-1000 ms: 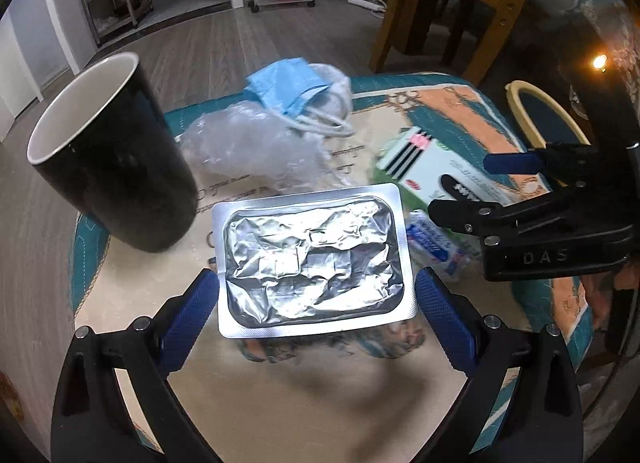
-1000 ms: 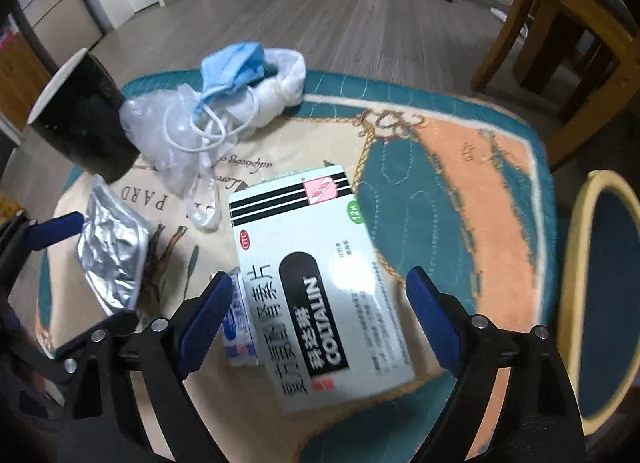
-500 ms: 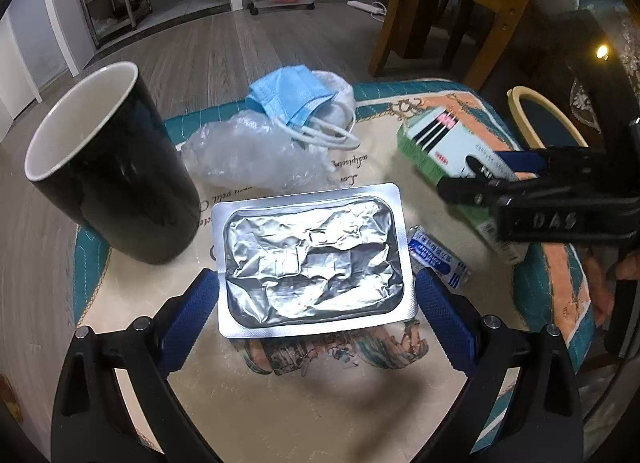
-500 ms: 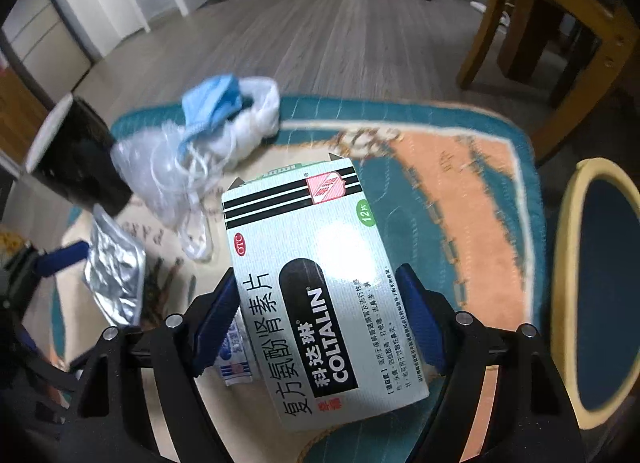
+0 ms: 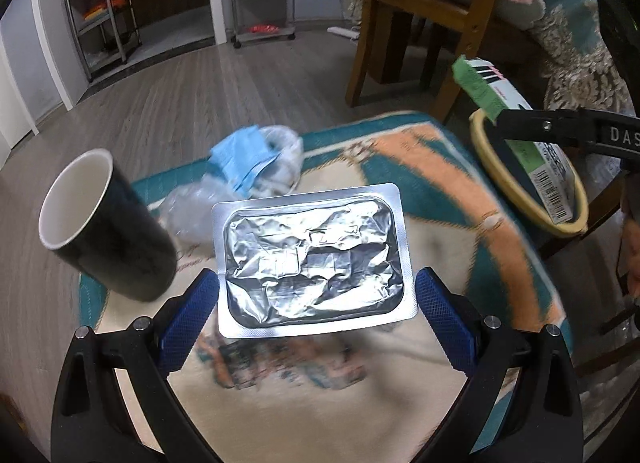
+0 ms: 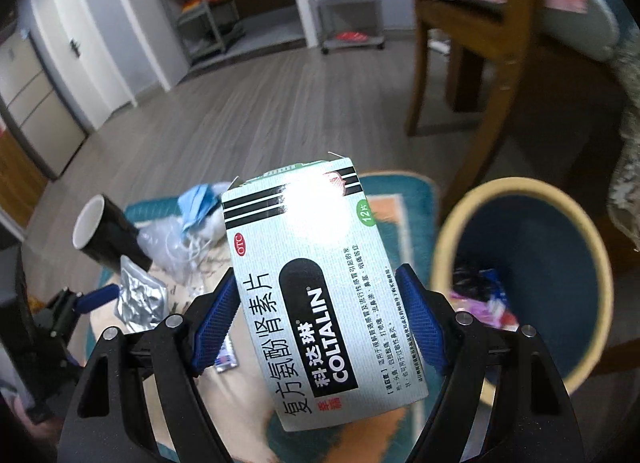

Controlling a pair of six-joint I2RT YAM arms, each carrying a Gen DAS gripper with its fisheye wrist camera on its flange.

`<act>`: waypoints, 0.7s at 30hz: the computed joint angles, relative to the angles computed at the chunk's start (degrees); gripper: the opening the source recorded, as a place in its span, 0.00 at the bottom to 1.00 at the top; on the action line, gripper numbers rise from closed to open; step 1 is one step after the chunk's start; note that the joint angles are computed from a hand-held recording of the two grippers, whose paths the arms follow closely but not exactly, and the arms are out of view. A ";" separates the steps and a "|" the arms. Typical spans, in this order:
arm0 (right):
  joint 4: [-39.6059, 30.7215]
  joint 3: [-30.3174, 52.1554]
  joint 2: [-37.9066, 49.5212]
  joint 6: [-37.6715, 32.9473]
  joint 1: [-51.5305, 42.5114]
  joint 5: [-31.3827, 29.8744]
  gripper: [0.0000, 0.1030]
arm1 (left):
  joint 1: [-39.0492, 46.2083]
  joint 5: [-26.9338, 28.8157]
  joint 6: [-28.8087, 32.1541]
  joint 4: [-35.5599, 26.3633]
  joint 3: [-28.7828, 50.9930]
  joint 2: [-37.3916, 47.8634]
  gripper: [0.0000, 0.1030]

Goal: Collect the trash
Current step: 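Carry foil pack and COLTALIN box over the teal bin while both tools open to drop them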

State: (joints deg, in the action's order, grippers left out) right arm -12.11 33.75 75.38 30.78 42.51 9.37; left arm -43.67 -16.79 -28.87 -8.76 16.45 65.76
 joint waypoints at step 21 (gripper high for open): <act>-11.80 -9.80 -24.40 -25.27 -49.24 -22.65 0.76 | -17.37 -7.97 -3.69 2.82 29.00 26.10 0.94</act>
